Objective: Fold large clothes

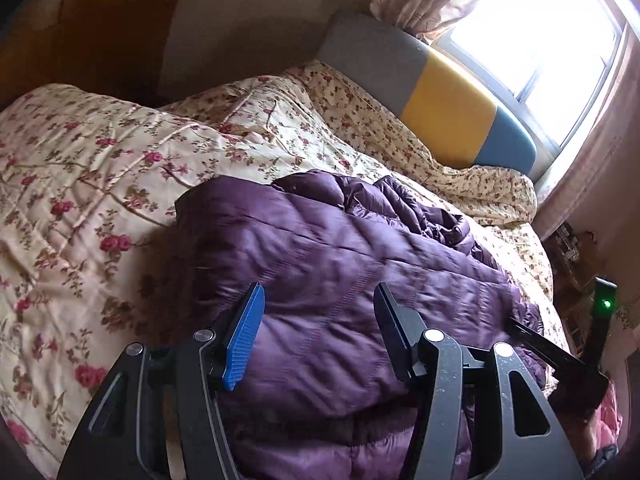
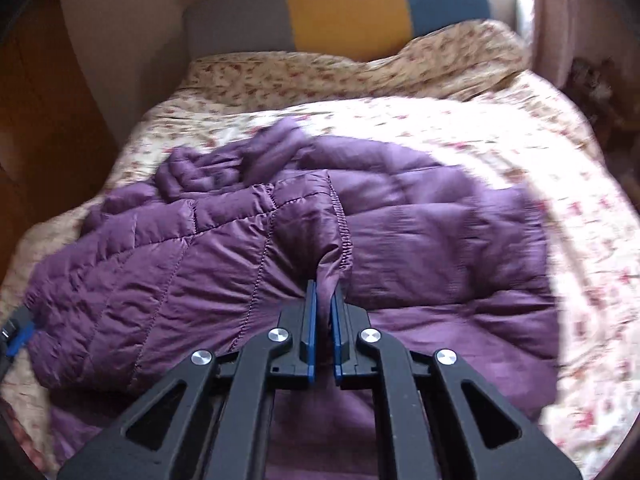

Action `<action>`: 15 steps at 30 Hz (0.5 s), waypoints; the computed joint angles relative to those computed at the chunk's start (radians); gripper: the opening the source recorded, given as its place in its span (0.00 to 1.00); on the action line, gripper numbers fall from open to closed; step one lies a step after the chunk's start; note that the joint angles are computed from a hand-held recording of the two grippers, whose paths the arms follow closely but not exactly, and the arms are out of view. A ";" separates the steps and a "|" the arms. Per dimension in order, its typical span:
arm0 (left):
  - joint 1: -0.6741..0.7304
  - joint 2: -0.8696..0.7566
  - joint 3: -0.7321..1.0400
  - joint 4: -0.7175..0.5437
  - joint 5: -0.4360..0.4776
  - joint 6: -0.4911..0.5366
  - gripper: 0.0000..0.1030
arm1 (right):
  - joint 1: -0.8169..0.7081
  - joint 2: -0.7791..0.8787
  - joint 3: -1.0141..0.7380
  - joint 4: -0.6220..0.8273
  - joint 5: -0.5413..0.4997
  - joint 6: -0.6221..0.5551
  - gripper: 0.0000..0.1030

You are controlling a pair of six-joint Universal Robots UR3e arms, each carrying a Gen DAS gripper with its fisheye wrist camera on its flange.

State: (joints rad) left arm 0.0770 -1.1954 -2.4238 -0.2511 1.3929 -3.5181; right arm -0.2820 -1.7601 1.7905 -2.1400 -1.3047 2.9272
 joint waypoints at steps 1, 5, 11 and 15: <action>-0.015 -0.036 0.016 0.016 0.014 -0.002 0.54 | -0.023 -0.022 0.021 0.000 -0.004 -0.016 0.05; -0.088 -0.188 0.101 0.059 0.066 -0.011 0.54 | -0.077 -0.061 0.069 -0.002 -0.049 -0.057 0.05; -0.184 -0.420 0.258 0.046 0.170 0.014 0.54 | -0.106 -0.116 0.163 -0.021 -0.093 -0.076 0.04; -0.217 -0.524 0.314 0.049 0.222 0.059 0.54 | -0.094 -0.106 0.194 -0.052 -0.102 -0.075 0.05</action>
State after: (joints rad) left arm -0.1397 -1.7195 -2.1101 -0.2024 1.6151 -3.4589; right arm -0.3764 -1.8664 1.9843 -2.1919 -1.4069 2.8527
